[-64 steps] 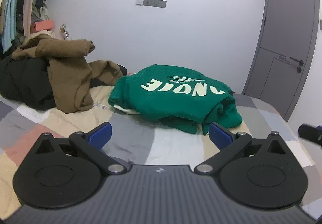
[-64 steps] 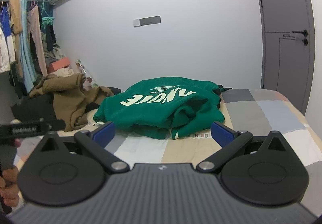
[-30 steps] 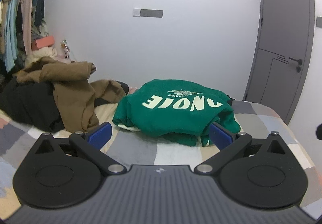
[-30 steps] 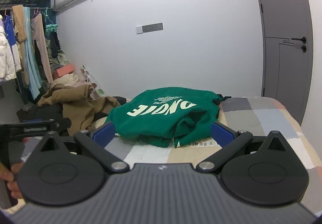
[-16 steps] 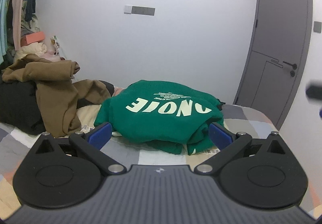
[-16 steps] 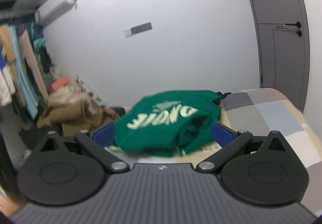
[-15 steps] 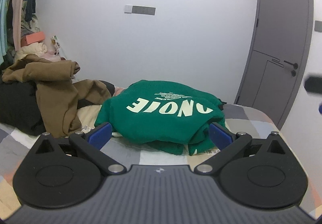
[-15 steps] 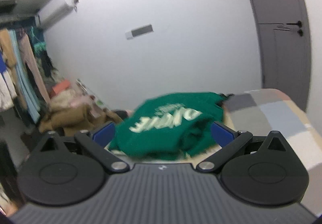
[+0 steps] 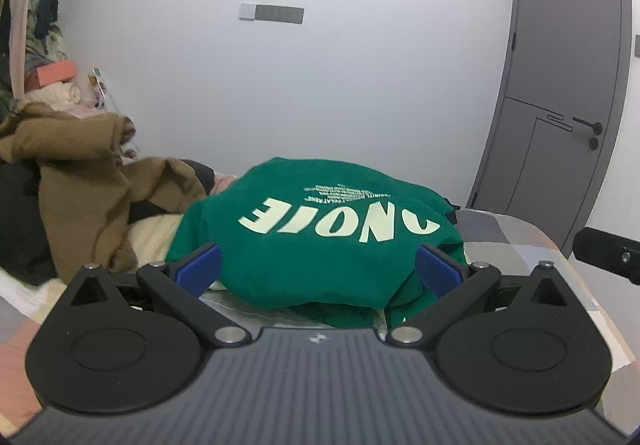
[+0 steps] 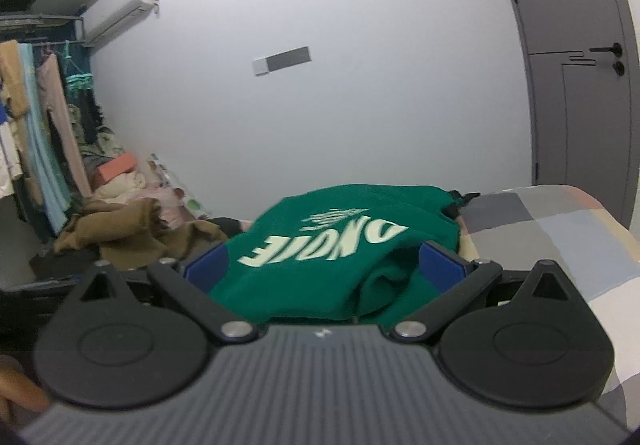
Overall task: Fold large clothes
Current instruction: 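Lower both open grippers onto the green hoodie's edge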
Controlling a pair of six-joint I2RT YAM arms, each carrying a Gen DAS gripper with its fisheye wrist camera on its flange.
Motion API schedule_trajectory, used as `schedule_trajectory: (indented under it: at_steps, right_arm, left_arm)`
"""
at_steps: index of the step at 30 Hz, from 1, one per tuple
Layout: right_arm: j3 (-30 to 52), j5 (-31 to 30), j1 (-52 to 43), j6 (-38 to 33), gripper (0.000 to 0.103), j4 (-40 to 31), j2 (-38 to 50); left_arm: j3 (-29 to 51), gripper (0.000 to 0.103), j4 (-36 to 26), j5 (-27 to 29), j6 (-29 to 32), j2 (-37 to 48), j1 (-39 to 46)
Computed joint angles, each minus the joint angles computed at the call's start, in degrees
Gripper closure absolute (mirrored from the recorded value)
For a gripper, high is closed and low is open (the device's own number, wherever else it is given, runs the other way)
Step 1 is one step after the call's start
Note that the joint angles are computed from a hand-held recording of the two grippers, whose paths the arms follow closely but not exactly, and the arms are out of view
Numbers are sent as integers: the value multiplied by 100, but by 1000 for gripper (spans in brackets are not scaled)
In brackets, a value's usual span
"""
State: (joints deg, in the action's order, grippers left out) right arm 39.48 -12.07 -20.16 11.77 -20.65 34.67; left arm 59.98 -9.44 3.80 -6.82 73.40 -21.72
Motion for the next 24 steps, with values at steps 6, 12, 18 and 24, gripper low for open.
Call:
schedule_trajectory:
  at_steps: [6,12,18,24]
  right_arm:
    - [-663,-261,-410,-216,0,1202,519]
    - [-1126,-50,-256,-602,0,2108,1048]
    - [-1578,87,131,-1022,0,2474,870]
    - [-1857,336,827,-1279,0,2240,378]
  left_arm:
    - [-180,0,777,109,-94,713,-165]
    - [-272,0,1315,-15,103,1192,-306]
    - [-897,0,1870,84,195,1018,-217]
    - [-1500,0,2023,125,367,502,-103]
